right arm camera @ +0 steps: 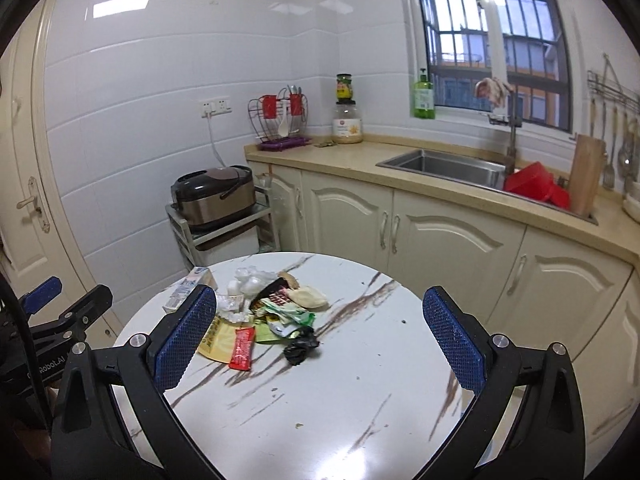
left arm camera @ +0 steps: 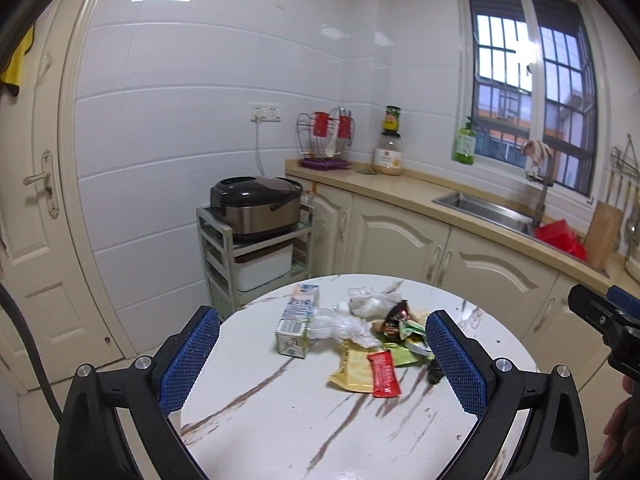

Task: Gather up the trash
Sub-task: 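Return both tools to the table toward the remaining trash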

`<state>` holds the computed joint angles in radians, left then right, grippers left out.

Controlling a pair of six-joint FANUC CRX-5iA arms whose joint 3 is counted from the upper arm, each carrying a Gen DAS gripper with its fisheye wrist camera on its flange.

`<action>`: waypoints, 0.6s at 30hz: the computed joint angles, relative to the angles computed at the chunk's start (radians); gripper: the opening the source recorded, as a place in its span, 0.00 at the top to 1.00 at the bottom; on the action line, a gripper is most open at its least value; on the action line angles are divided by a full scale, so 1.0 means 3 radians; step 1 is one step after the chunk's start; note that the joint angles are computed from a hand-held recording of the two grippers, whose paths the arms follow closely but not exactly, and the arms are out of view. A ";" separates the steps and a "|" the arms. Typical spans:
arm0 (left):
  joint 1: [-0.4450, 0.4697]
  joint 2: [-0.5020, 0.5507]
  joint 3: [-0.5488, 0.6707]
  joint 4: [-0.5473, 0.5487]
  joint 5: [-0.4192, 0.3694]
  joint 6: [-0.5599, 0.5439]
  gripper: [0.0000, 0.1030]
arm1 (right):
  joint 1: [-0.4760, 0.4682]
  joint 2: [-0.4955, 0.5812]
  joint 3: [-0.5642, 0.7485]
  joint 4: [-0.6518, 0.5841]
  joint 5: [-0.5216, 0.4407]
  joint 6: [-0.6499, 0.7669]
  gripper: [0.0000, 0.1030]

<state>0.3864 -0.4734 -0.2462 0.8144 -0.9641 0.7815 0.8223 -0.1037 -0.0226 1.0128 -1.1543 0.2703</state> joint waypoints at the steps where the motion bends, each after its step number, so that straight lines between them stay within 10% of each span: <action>1: 0.0032 -0.0008 -0.0019 0.0003 -0.0013 0.0002 0.01 | 0.0004 0.0030 0.0026 0.0002 -0.0002 0.0016 0.00; 18: -0.0387 0.0936 0.0974 -0.0828 -0.0397 0.0692 0.01 | -0.0399 0.0293 0.0197 -0.0949 0.0052 0.0563 0.00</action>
